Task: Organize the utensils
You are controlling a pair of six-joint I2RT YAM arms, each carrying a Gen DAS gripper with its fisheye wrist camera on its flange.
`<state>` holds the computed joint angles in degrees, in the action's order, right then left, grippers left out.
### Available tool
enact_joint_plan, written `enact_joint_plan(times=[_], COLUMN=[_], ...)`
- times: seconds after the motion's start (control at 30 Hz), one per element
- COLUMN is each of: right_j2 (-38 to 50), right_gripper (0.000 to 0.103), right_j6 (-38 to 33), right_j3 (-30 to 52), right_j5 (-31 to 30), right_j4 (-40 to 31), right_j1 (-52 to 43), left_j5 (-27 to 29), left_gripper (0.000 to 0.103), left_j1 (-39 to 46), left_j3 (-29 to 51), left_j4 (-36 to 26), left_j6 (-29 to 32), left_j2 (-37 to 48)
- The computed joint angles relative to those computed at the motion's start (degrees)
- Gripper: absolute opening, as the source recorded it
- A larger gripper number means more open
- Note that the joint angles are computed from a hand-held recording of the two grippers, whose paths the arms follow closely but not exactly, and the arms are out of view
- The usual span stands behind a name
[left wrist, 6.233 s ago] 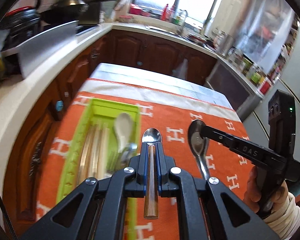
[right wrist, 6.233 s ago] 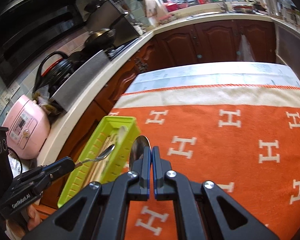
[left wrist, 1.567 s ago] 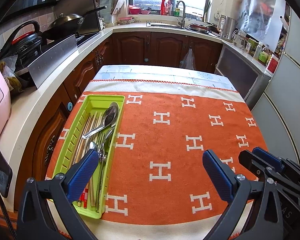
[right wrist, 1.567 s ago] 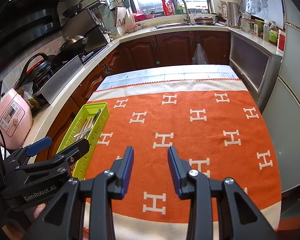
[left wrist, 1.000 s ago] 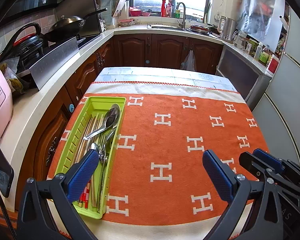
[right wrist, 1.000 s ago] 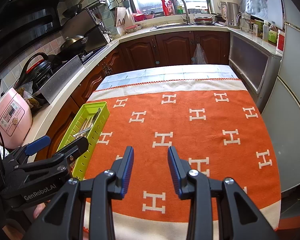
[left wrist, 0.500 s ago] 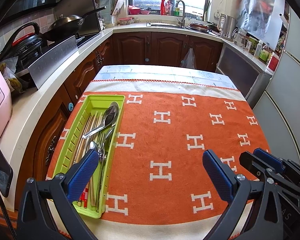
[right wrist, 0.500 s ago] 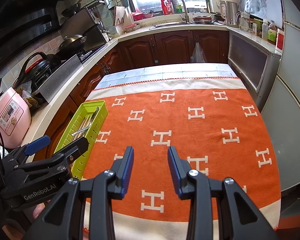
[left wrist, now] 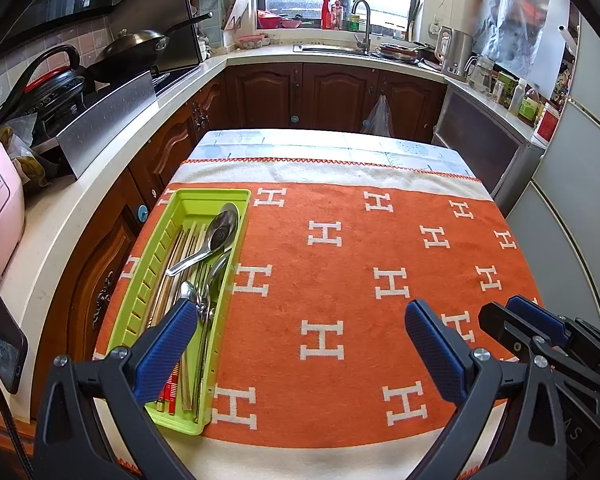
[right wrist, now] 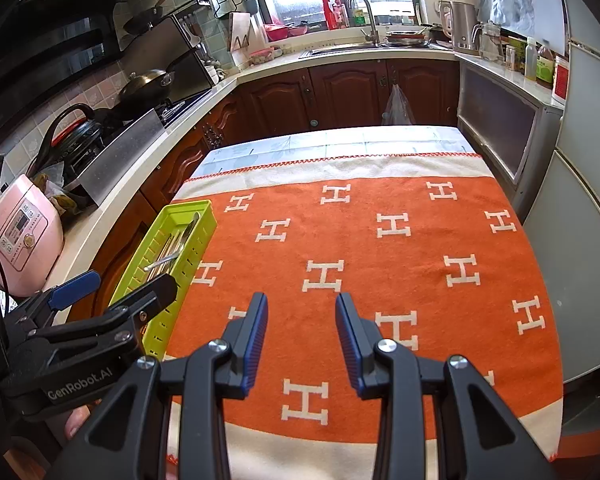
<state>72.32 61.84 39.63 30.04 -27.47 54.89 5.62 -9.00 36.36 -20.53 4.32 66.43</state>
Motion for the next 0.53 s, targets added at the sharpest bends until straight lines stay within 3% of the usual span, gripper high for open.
enact_joint_plan(times=[0.53], right_j2=[0.1], right_gripper=[0.035], right_j6=[0.1], right_j3=[0.3], right_j5=[-0.1], right_j4=[-0.3], right_j1=[0.1], left_j5=[0.0], left_gripper=[0.102], left_j1=[-0.1], left_j3=[0.2], left_j4=[-1.4], left_j6=[-0.1], left_j2=[-0.4])
